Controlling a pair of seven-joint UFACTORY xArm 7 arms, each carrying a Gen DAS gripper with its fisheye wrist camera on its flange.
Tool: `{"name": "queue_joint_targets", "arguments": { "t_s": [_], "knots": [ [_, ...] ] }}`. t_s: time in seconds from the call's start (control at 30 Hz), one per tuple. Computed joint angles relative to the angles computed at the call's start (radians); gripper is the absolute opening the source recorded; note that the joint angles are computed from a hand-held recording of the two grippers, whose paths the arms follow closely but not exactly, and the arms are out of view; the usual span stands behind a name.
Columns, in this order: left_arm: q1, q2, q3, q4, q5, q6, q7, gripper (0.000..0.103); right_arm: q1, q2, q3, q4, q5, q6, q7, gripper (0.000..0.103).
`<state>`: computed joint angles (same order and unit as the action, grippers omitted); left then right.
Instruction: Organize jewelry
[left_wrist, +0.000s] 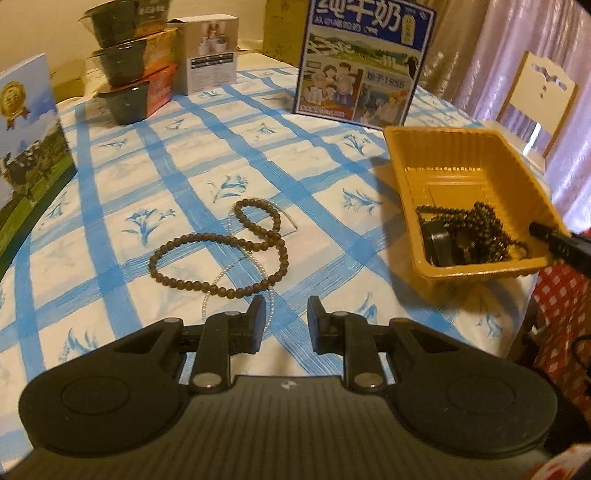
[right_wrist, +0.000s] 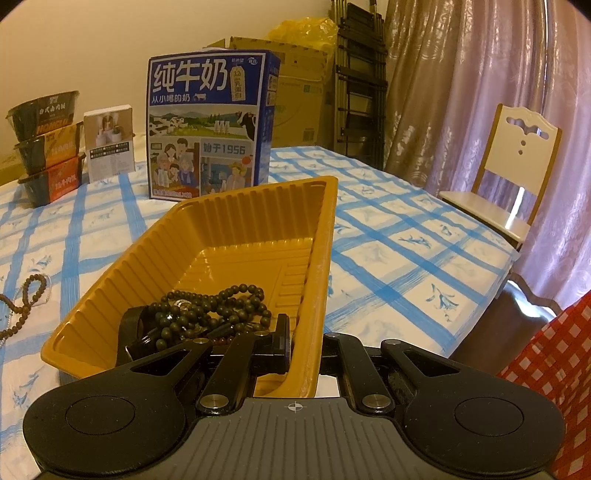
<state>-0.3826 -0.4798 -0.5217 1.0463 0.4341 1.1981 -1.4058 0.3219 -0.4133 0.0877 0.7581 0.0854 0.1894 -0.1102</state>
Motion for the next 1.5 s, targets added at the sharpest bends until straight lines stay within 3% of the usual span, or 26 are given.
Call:
{"name": "queue_joint_targets", "arguments": {
  "t_s": [0.57, 0.93, 1.2, 1.5],
  "knots": [
    [0.017, 0.119, 0.120, -0.063, 0.057, -0.195, 0.159, 0.021, -0.001, 0.001, 0.001, 0.001, -0.004, 0.001, 0.002, 0.007],
    [0.033, 0.137, 0.150, -0.083, 0.049, -0.237, 0.147, 0.020, -0.001, 0.001, 0.001, 0.001, -0.004, 0.003, 0.003, 0.007],
    [0.036, 0.134, 0.148, -0.088, 0.052, -0.237, 0.137, 0.007, -0.003, 0.002, 0.002, 0.001, -0.005, 0.003, 0.005, 0.007],
    [0.036, 0.128, 0.144, -0.087, 0.052, -0.233, 0.128, 0.005, -0.004, 0.005, 0.002, 0.004, -0.006, 0.003, 0.004, 0.007]
  ]
}}
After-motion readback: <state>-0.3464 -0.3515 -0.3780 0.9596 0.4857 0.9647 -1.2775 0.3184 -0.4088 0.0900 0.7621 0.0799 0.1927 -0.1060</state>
